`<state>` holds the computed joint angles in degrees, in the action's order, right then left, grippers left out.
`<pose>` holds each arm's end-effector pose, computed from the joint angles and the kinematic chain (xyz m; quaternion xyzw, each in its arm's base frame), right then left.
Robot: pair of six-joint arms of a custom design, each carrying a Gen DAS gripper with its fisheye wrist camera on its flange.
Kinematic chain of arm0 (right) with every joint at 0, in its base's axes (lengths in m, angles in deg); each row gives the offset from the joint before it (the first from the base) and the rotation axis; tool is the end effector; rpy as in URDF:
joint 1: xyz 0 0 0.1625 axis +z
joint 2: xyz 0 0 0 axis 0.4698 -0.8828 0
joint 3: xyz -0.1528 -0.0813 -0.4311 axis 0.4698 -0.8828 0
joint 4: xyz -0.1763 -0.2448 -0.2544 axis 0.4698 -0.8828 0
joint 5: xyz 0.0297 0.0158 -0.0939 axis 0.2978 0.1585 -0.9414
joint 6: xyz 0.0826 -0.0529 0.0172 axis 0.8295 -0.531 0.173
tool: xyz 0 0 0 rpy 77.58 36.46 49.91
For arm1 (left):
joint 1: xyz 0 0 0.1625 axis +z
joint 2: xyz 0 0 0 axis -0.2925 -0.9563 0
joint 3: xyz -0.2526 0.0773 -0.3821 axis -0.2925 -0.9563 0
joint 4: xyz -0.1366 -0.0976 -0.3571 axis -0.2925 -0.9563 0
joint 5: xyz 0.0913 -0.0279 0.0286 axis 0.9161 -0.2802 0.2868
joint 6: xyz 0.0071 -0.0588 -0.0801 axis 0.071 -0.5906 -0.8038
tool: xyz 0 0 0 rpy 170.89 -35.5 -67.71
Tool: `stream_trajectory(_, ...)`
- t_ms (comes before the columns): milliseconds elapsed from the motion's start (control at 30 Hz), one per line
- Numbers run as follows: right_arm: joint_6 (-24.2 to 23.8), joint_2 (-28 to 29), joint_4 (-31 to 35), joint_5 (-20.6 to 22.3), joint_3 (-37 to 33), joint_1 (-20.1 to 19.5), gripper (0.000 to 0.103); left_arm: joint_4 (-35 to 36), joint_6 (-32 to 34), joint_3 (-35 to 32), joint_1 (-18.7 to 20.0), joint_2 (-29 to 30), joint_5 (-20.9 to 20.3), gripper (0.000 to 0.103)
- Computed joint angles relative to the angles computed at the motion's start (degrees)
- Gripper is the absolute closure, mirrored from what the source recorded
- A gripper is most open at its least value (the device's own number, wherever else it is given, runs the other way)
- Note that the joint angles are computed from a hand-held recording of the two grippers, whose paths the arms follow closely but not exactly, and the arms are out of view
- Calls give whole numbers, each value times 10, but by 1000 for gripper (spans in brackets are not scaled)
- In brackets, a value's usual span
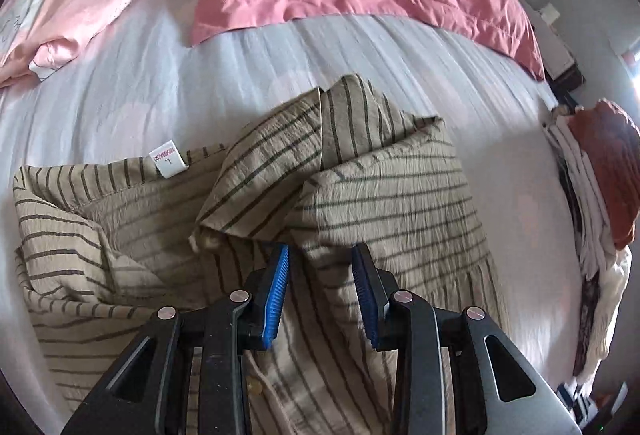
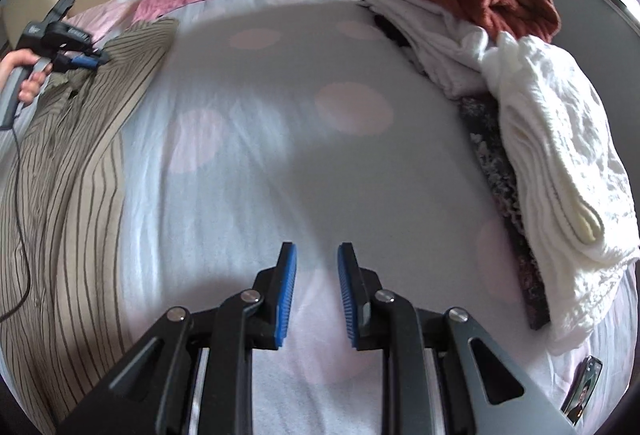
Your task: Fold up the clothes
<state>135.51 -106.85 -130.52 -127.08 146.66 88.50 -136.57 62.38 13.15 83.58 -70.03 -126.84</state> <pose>0.2553 -0.4198 0.0165 -0.2943 -0.7687 0.3647 0.4352 -0.2034 -0.8911 0.0717 0.3769 0.9091 0.0240 0.1759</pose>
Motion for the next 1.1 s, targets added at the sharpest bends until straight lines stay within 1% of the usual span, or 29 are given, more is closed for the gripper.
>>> stream_trajectory(33,-10,4,-7,0,-2,0,82,-19,4,18,0,-8,-3,88)
stream_trajectory(100,-11,6,-6,1,-3,-2,82,-51,12,53,-1,-25,-10,99)
stream_trajectory(233,4,8,-11,8,3,-1,82,-100,18,97,-4,-49,-20,101)
stream_trajectory(333,9,9,-9,7,3,3,82,-135,41,123,-11,-66,-2,101)
stream_trajectory(367,11,10,-8,6,2,5,82,-138,48,118,-12,-68,4,101)
stream_trajectory(467,16,11,-5,4,1,11,82,-125,52,77,-11,-59,26,101)
stream_trajectory(567,8,15,-17,4,1,12,82,-108,48,35,-5,-40,50,102)
stream_trajectory(633,-5,20,-35,6,2,11,82,-105,50,31,-1,-30,65,101)
stream_trajectory(667,-13,22,-46,8,2,11,82,-116,52,39,0,-27,77,100)
stream_trajectory(733,-38,27,-76,11,5,9,82,-91,33,21,3,-12,98,98)
stream_trajectory(767,-51,26,-88,13,7,7,82,-81,22,13,5,-8,108,92)
stream_trajectory(800,-59,24,-98,15,10,6,82,-75,14,11,6,-6,119,83)
stream_trajectory(833,-61,23,-104,17,12,6,82,-79,12,17,7,-10,124,79)
stream_trajectory(900,-66,22,-118,21,17,5,82,-99,19,49,7,-33,122,71)
stream_trajectory(933,-72,24,-130,23,19,3,82,-106,21,68,7,-49,118,68)
stream_trajectory(1000,-82,25,-146,26,21,1,82,-116,22,111,6,-85,105,67)
stream_trajectory(1100,-101,28,-180,32,24,4,82,-115,18,193,5,-153,72,67)
